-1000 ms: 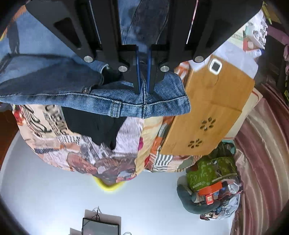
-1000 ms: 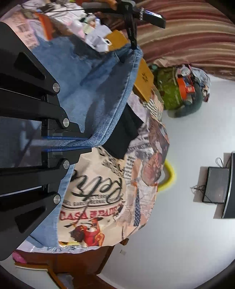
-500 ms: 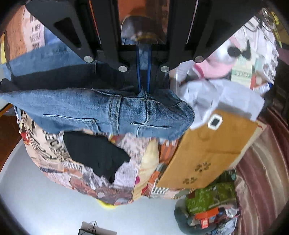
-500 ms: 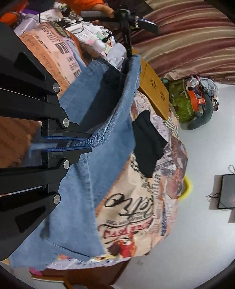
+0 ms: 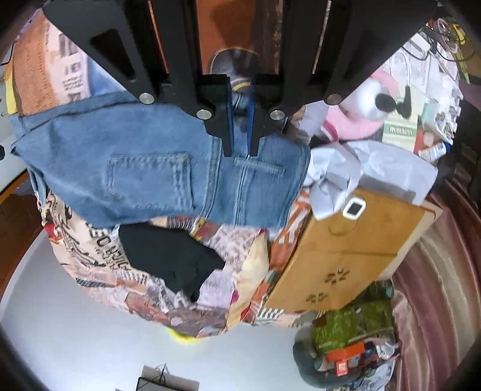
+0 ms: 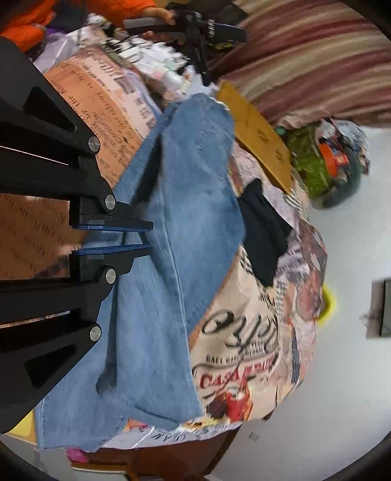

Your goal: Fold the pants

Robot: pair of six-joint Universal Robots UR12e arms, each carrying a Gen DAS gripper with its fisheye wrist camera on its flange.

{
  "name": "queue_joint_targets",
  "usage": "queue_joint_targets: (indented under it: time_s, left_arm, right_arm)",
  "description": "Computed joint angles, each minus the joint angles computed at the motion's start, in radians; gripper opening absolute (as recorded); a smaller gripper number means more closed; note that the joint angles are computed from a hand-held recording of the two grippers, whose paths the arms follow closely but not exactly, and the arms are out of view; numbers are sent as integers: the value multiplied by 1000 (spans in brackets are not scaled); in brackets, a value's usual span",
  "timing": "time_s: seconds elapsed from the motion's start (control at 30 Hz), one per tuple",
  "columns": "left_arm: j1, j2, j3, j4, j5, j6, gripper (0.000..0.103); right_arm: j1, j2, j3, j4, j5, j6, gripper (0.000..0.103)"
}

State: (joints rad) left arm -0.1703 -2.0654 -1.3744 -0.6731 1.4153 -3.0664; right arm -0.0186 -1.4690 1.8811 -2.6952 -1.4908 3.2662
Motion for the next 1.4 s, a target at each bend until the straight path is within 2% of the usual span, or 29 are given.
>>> queue_joint_targets:
  time_s: [0.1, 0.17, 0.23, 0.3, 0.37, 0.53, 0.63, 0.87, 1.07, 1.23, 1.3, 1.33, 1.4]
  left_arm:
    - [-10, -15, 38, -8, -12, 2, 18]
    - [-20, -32, 70, -13, -12, 13, 29]
    - [-39, -51, 105, -11, 18, 28, 50]
    - [-51, -69, 135, -2, 24, 44, 58]
    - [-64, -91, 173, -8, 23, 56, 68]
    - [-98, -159, 280, -8, 49, 32, 96]
    - [-113, -202, 345, -20, 62, 12, 97]
    - [-139, -289, 473, -88, 90, 35, 97]
    - [-155, -352, 567, -176, 97, 54, 97]
    - [-169, -381, 599, -218, 117, 92, 97]
    - [-172, -386, 602, -231, 120, 106, 97]
    - [-175, -388, 603, -238, 122, 112, 97]
    - [-178, -389, 603, -248, 123, 121, 97]
  right_arm:
    - [-21, -9, 2, -12, -33, 51, 8]
    - [-37, -13, 1, -9, -46, 85, 10]
    - [-61, -17, -1, 5, -41, 118, 21]
    - [-79, -16, -3, 3, -70, 142, 43]
    - [-94, -13, -6, 0, -106, 154, 53]
    - [-154, 7, -16, 10, -120, 215, 57]
    - [-185, 27, -27, 28, -113, 231, 57]
    - [-242, 104, -82, 92, -113, 227, 57]
    - [-263, 175, -135, 118, -118, 245, 57]
    - [-276, 229, -179, 156, -115, 256, 57]
    - [-277, 247, -194, 185, -124, 253, 52]
    - [-281, 254, -197, 194, -105, 258, 51]
    - [-295, 258, -177, 153, -56, 308, 45]
